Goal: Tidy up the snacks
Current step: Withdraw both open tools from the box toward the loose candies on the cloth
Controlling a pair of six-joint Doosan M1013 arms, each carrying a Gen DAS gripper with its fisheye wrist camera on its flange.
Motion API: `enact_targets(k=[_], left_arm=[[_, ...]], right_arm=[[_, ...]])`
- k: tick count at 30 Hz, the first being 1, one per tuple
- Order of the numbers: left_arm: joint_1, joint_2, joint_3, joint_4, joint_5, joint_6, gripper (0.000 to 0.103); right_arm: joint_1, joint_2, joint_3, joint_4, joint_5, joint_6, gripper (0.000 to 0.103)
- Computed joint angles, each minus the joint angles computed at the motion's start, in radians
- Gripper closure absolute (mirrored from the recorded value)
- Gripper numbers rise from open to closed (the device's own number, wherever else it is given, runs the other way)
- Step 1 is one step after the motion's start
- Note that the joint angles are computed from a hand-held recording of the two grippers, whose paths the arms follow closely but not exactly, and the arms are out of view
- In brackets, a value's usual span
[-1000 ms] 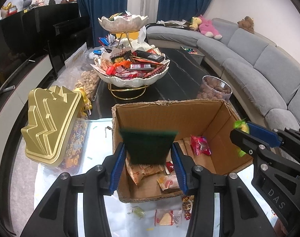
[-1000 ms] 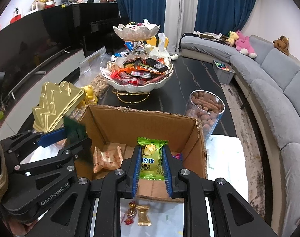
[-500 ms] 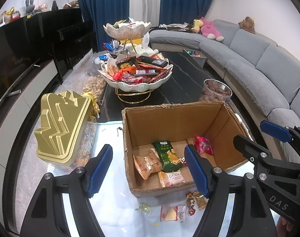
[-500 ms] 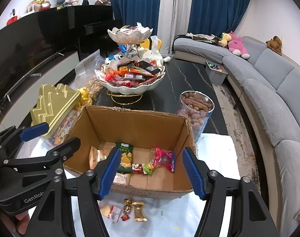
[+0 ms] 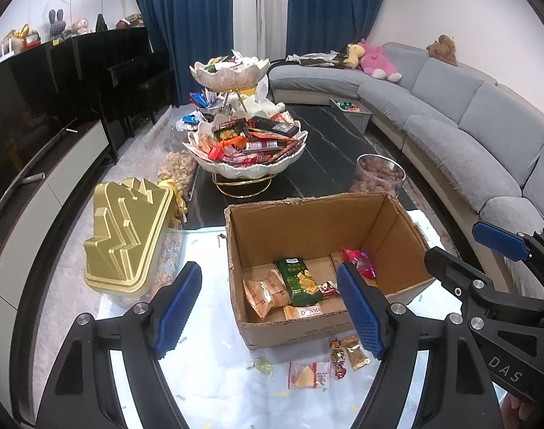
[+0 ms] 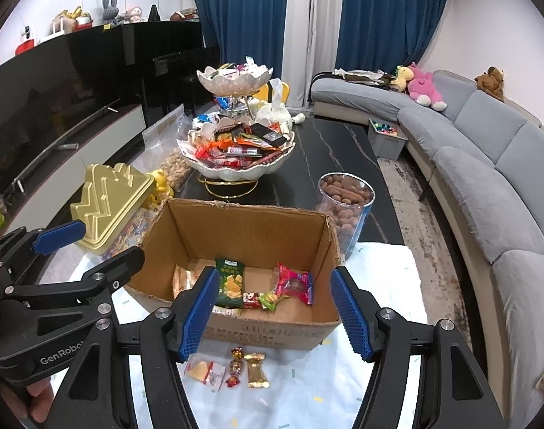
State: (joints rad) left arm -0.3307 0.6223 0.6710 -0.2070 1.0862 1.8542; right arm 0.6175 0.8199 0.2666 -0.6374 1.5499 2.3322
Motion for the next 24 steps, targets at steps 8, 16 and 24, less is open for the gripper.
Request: enact_targets(k=[8,16,24], left_arm=[[0.0,-0.031,0.03,0.002,-0.022,0.007,0.025],[0.003,-0.061,0.068,0.002,-0.04,0.01,0.025],[0.006,-0.09,0.118,-0.01,-0.067,0.013,0.025]], right_arm=[[0.018,-0.024,0.024,-0.032,-0.009,0.012,0.038],[0.033,-0.037,0.038,-0.054,-0.015,0.017,0.038],[0.04,-0.053,0.069,-0.059,-0.024,0.031,0.038]])
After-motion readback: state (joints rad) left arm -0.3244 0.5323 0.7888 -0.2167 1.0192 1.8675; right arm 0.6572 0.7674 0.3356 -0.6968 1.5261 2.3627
